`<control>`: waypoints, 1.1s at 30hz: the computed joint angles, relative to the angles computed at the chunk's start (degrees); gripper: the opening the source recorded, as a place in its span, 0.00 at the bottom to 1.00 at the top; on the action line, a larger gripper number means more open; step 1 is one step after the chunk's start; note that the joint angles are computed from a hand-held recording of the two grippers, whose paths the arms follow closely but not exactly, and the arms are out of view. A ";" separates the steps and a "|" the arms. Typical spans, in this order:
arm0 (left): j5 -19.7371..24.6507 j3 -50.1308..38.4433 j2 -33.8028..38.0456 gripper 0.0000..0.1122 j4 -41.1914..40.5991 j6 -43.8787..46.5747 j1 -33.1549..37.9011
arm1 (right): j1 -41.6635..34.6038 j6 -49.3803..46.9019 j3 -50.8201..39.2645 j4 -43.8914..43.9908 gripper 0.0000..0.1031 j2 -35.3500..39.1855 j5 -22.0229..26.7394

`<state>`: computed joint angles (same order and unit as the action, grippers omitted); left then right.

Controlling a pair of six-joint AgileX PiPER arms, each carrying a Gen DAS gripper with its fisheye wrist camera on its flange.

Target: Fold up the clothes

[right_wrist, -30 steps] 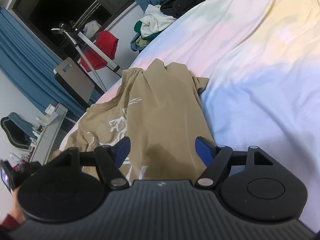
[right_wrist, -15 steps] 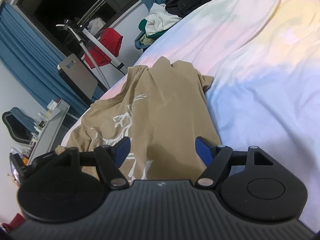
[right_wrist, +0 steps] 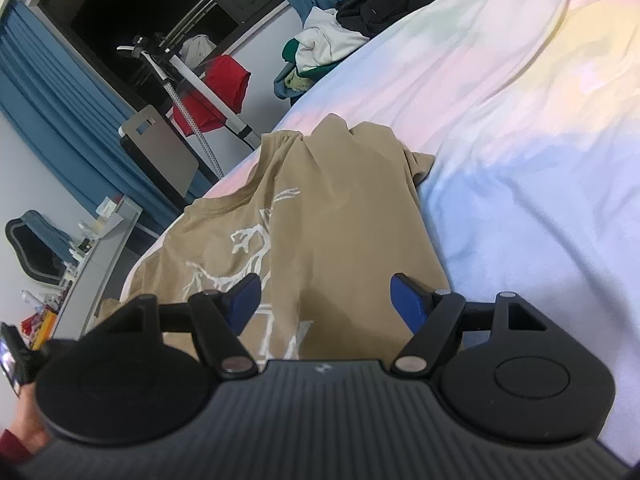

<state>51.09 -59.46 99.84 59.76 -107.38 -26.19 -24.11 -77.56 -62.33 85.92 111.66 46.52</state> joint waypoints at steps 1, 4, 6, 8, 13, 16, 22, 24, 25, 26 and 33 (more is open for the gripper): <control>-1.60 1.59 -0.10 0.05 0.52 -2.07 0.17 | 0.15 -0.63 0.18 0.30 0.72 -0.12 -0.38; -3.32 6.98 -2.27 0.10 4.99 -7.33 -2.57 | 0.78 -1.40 0.13 0.61 0.72 0.04 -1.34; -5.47 10.28 -6.28 0.19 3.55 -5.08 -3.97 | 1.02 -2.10 0.21 0.94 0.72 0.16 -1.42; -8.14 14.25 -12.50 0.25 -0.85 -1.54 -6.04 | 1.11 -2.84 0.32 1.23 0.72 0.11 -1.39; -4.19 20.92 -28.16 0.46 -16.09 6.93 -22.41 | 1.51 -6.82 2.19 3.02 0.72 -1.65 -1.88; 4.55 18.94 -29.25 0.51 -21.92 4.87 -36.80 | 1.11 -8.81 4.15 1.88 0.72 -3.97 -1.60; 8.43 19.16 -28.06 0.52 -28.73 -0.61 -50.13 | -5.14 -9.00 9.83 -10.03 0.73 -15.92 4.57; 10.50 19.11 -26.90 0.52 -28.11 -2.35 -52.84 | -9.39 -7.35 10.38 -15.94 0.72 -19.79 9.46; 10.94 19.55 -26.94 0.54 -27.46 -3.90 -54.31 | -11.94 -5.79 10.31 -19.07 0.74 -21.34 12.09; 10.94 20.08 -27.42 0.56 -27.03 -5.07 -55.30 | -14.05 -3.28 9.99 -22.35 0.77 -22.62 14.08; 2.56 24.62 -30.11 0.66 -27.13 -5.73 -54.24 | -16.09 14.32 7.89 -51.63 0.77 -26.53 23.10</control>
<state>53.65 -34.84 69.73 32.63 -113.11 -80.43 -40.20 -63.23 -54.45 34.29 85.13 69.63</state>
